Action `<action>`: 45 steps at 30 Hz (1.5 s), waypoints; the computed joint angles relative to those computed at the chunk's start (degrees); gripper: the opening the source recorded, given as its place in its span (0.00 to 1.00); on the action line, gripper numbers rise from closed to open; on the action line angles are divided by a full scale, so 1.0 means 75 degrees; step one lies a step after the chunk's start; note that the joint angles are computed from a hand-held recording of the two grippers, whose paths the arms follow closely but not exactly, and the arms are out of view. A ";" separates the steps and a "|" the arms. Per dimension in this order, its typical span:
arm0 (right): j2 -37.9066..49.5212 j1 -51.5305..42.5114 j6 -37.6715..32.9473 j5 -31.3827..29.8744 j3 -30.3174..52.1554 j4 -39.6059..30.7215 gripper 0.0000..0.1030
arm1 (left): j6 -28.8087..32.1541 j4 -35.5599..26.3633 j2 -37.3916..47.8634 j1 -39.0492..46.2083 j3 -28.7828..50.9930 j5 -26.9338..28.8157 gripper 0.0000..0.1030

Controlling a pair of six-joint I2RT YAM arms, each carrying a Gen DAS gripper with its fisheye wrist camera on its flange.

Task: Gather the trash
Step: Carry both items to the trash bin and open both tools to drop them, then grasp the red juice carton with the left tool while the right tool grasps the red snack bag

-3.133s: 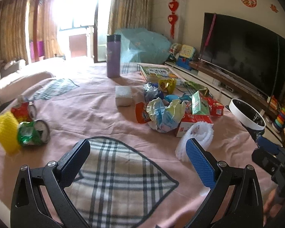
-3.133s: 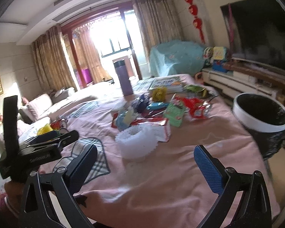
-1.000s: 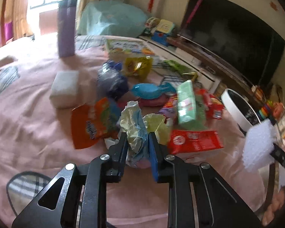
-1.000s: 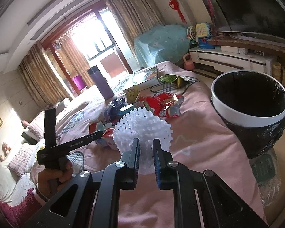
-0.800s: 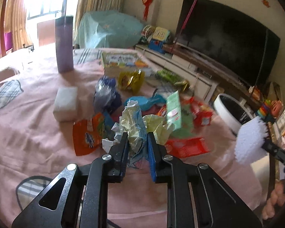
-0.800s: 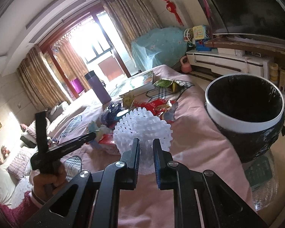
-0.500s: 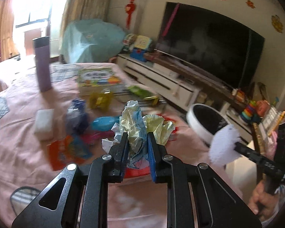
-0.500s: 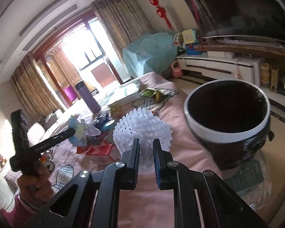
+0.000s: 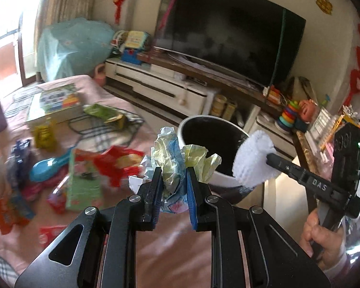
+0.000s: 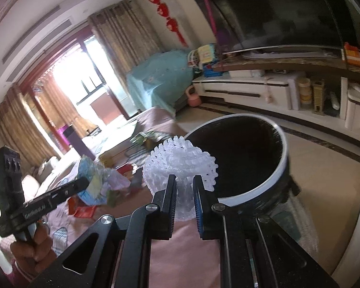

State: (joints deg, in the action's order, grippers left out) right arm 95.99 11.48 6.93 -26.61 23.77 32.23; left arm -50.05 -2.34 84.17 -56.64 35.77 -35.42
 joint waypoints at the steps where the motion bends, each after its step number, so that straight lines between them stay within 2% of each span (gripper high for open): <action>1: 0.0084 -0.0096 -0.0048 -0.0001 0.0124 -0.0062 0.14 | 0.0116 0.0106 0.0202 0.0084 0.0170 0.0136 0.17; 10: 0.0879 -0.0594 -0.0402 -0.0020 0.1215 -0.0733 0.15 | 0.0936 0.0437 0.1791 0.0593 0.1725 0.0849 0.17; 19: 0.1348 -0.0673 -0.0664 0.0036 0.2004 -0.1355 0.17 | 0.1201 0.0418 0.3012 0.1109 0.2903 0.1580 0.21; 22: 0.1536 -0.0689 -0.0756 0.0072 0.2271 -0.1508 0.18 | 0.1266 0.0321 0.3215 0.1164 0.3126 0.1728 0.38; 23: 0.1582 -0.0679 -0.0775 0.0117 0.2339 -0.1559 0.20 | 0.1267 0.0301 0.3239 0.1156 0.3145 0.1708 0.49; 24: 0.1613 -0.0668 -0.0783 0.0172 0.2379 -0.1601 0.26 | 0.1251 0.0290 0.3234 0.1143 0.3130 0.1670 0.60; 25: 0.1636 -0.0676 -0.0793 0.0162 0.2396 -0.1621 0.36 | 0.1226 0.0345 0.3185 0.1109 0.3046 0.1597 0.61; 27: 0.1658 -0.0716 -0.0782 0.0118 0.2419 -0.1626 0.45 | 0.1197 0.0369 0.3074 0.1059 0.2893 0.1532 0.62; 29: 0.1650 -0.0764 -0.0750 0.0065 0.2414 -0.1634 0.50 | 0.1104 0.0352 0.2931 0.1015 0.2711 0.1484 0.66; 31: 0.1586 -0.0807 -0.0670 -0.0047 0.2328 -0.1580 0.61 | 0.0957 0.0420 0.2664 0.0912 0.2367 0.1353 0.69; 37: 0.0896 -0.0610 -0.0317 -0.0217 0.1336 -0.0791 0.90 | 0.0331 0.0353 0.1708 0.0278 0.1267 0.0561 0.74; 45: 0.0267 0.0366 0.0214 -0.0012 0.0254 -0.0050 0.92 | -0.1015 -0.0341 0.0183 -0.0721 -0.0192 -0.0333 0.74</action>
